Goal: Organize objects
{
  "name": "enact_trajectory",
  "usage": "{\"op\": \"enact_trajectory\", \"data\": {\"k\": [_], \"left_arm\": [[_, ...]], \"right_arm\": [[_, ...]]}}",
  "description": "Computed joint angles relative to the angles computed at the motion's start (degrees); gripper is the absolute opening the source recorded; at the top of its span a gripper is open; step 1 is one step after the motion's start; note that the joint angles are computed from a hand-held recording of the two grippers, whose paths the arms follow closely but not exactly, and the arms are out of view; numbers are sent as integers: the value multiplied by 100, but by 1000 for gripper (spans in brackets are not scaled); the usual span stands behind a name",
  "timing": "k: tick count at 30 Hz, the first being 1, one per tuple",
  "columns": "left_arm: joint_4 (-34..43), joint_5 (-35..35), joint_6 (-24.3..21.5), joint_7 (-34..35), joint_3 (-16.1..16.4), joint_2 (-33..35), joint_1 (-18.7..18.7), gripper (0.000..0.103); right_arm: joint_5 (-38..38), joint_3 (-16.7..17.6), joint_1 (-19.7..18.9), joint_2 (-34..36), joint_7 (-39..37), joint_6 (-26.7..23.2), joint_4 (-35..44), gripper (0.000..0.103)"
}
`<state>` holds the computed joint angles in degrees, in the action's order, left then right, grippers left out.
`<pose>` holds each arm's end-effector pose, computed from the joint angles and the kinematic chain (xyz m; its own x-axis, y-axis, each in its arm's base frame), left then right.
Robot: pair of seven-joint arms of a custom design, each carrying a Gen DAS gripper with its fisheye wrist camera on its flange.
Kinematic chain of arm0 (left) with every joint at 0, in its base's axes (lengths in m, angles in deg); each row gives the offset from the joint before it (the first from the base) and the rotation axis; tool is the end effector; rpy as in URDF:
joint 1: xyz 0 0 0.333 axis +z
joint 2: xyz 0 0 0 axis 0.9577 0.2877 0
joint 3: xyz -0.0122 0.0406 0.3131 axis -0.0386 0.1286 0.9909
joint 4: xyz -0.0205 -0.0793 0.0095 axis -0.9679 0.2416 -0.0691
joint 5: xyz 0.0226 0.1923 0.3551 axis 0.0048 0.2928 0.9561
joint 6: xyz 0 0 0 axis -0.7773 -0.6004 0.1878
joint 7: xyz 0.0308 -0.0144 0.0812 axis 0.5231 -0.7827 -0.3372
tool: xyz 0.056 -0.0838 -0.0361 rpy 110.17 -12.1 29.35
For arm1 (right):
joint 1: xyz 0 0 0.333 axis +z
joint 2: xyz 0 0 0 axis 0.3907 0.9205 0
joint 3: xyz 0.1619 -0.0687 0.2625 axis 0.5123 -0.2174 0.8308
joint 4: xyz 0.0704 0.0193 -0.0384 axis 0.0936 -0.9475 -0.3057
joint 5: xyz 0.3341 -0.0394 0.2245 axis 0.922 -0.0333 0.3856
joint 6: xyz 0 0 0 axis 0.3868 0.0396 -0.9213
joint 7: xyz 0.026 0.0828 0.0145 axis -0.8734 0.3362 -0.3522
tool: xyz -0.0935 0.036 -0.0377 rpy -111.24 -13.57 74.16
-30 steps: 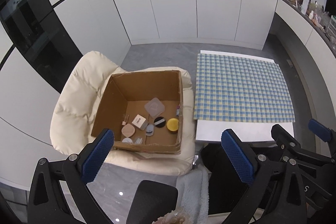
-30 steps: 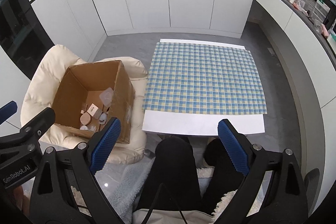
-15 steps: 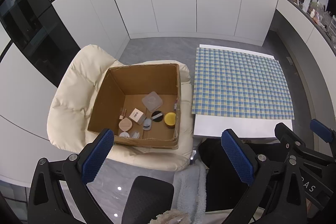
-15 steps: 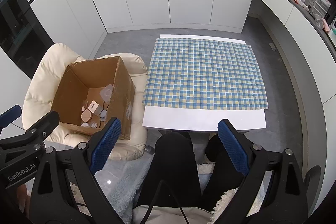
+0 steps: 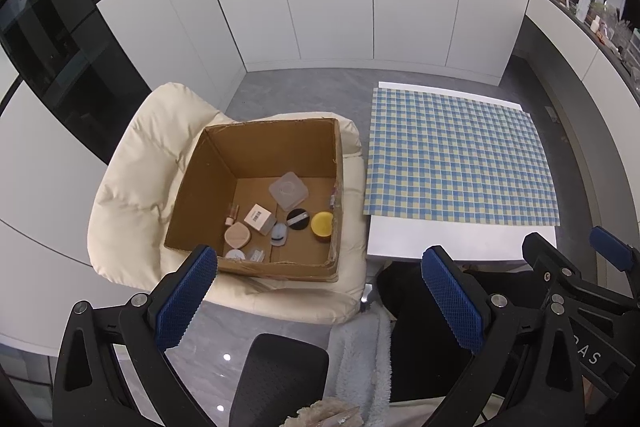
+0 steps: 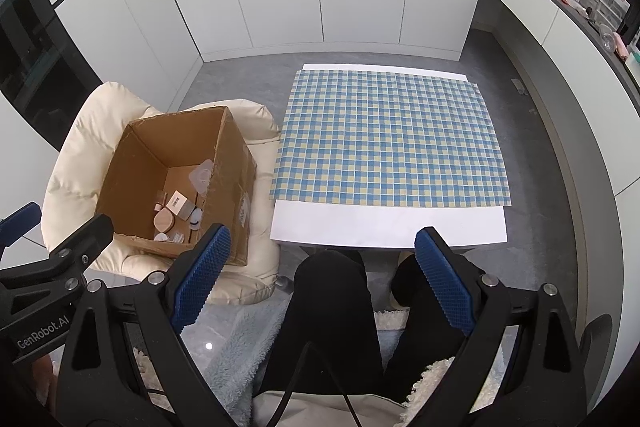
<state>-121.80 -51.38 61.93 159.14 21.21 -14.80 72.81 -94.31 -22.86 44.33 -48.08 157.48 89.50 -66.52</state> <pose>0.4711 -0.1004 0.6902 -0.2159 -0.9675 -0.1317 -0.8429 0.2528 -0.4749 0.4452 0.2592 0.6773 -0.4536 -0.8881 -0.0748 -0.7648 0.4310 -0.4789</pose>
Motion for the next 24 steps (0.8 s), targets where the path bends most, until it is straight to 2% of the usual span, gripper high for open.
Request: {"op": "enact_trajectory", "data": {"k": [24], "left_arm": [[16, -32, -82, 19, 12, 47, -31, 102]], "right_arm": [[56, -15, 8, 65, 28, -28, 0, 95]]}}
